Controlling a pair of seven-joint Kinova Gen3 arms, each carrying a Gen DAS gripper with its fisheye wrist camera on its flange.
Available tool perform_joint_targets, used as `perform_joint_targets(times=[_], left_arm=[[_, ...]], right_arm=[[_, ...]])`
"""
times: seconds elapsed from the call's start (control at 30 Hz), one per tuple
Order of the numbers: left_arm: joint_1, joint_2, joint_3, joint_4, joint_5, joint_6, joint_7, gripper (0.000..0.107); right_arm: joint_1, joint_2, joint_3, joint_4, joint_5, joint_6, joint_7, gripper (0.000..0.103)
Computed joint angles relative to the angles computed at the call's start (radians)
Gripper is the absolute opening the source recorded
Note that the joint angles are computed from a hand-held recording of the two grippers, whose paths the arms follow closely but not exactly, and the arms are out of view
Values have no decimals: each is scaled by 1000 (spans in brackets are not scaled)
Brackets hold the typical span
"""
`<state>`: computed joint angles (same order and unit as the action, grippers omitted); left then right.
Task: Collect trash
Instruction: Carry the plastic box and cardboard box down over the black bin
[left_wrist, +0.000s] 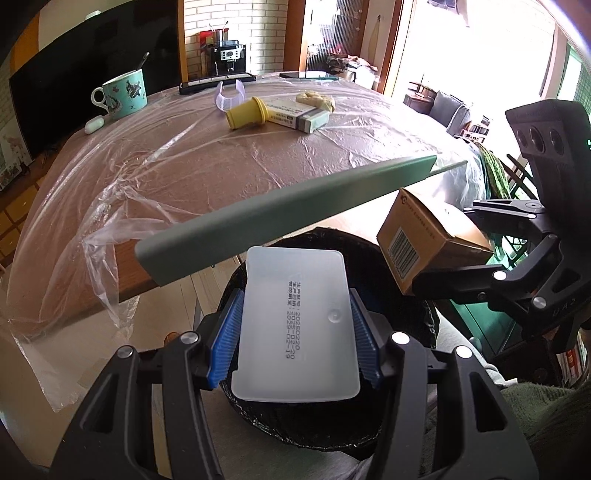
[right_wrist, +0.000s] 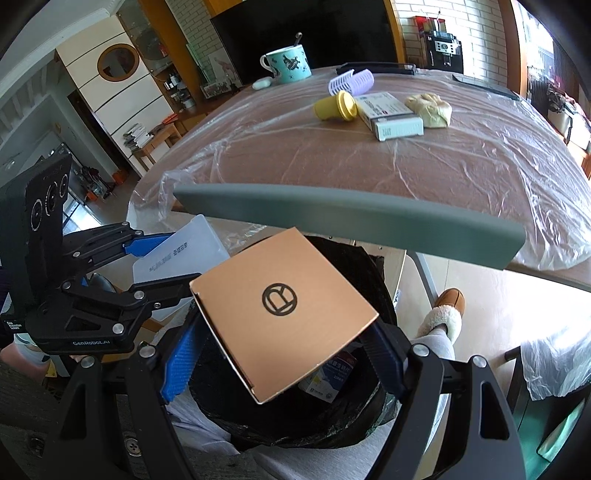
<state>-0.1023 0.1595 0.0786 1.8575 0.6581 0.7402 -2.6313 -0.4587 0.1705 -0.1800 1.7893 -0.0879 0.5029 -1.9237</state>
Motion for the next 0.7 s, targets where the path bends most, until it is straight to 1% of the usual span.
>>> perform_joint_targets(times=[0.3,0.7], left_arm=[[20,25,7,1,-61,-15,41,56],[34,60,27,9,-126,-54,91,56]], right_arm=[[-19,29,14,-4,41,19,-39,79],[-39,76,20,-21,69,39,-78,79]])
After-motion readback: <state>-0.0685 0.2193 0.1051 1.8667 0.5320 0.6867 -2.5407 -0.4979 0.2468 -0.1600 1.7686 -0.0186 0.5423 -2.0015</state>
